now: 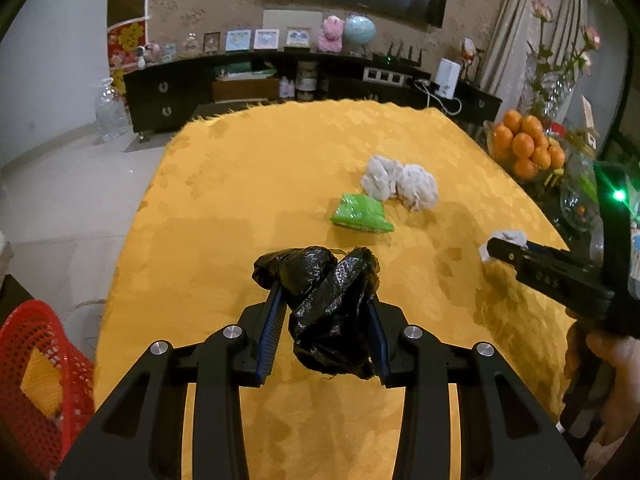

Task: Collect trash
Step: 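Carry the black bag and white tissue over the red wastebasket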

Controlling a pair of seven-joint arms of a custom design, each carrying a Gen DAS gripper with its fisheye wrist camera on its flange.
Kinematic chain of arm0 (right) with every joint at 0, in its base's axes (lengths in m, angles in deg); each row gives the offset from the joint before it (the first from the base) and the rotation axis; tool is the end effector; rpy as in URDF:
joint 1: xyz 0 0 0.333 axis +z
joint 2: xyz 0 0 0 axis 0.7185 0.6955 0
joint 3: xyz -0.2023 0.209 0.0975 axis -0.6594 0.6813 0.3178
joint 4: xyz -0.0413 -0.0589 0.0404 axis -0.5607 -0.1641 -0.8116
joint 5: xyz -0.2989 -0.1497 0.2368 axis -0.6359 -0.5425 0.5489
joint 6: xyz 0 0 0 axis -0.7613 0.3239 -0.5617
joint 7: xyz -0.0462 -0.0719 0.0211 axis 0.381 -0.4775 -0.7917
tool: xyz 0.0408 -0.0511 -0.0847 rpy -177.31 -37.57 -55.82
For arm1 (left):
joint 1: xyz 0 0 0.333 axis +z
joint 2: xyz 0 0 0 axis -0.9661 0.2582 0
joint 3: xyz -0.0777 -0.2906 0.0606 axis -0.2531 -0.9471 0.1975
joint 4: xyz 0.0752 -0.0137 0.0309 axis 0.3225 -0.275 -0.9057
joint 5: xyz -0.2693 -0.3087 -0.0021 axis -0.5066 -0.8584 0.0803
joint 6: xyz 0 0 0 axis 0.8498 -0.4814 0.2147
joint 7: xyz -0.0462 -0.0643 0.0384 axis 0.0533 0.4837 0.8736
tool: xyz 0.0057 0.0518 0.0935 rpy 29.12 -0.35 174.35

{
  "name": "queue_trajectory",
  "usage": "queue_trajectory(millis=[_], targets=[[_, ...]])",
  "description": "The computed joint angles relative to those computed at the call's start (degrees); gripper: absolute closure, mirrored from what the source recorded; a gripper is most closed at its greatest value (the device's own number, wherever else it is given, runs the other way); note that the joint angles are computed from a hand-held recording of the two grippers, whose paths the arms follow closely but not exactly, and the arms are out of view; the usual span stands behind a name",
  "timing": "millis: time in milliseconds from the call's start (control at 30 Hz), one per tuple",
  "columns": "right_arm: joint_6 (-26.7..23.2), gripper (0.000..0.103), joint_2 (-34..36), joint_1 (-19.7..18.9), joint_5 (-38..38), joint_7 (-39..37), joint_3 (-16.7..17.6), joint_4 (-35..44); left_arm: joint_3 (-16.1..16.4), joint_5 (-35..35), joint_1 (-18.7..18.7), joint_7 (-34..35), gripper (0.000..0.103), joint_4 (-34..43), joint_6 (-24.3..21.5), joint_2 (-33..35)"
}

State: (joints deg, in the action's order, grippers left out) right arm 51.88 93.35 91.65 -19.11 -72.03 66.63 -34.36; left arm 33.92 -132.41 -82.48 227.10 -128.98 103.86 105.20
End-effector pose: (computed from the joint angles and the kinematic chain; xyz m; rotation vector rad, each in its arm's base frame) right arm 0.3998 0.4621 0.2604 -0.9164 2.4685 -0.8879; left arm 0.5430 -0.3619 0.2932 -0.8416 2.6554 -1.1472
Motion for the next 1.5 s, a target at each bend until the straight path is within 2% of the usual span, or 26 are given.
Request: queue_trajectory(millis=[200,467,767,933,1200,1300,1500], targets=[[-2.7,0.064,1.5,2.0,-2.3,-2.6,0.1,4.8,-2.9,-6.7,3.9,5.6,0.067,-0.6,0.5,-2.1],[-5.9,0.064,3.6,4.5,-5.4,-6.7,-0.8,11.4,-1.9,-20.1,5.2,16.0,0.067,-0.8,-0.4,-6.5],[-5.8,0.065,7.4,6.7,-8.0,-12.4,-2.5,19.2,3.4,-31.1,3.8,24.9,0.067,-1.4,-1.4,-10.8],[-5.0,0.064,9.9,7.8,-8.5,-15.1,-3.9,23.7,7.9,-32.8,2.1,24.4,0.067,-1.3,-1.9,-11.9],[-3.1,0.064,14.0,9.5,-8.4,-19.9,-6.0,30.6,14.5,-36.6,-1.6,26.4,0.067,-0.8,-0.1,-12.4],[-2.4,0.064,16.0,10.0,-7.8,-22.1,-6.9,33.8,16.1,-38.1,-2.3,27.6,0.067,-0.3,0.5,-12.3],[-0.9,0.064,19.7,10.9,-6.0,-26.6,-8.9,39.7,17.7,-36.9,-1.9,25.2,0.067,0.1,0.7,-11.9]])
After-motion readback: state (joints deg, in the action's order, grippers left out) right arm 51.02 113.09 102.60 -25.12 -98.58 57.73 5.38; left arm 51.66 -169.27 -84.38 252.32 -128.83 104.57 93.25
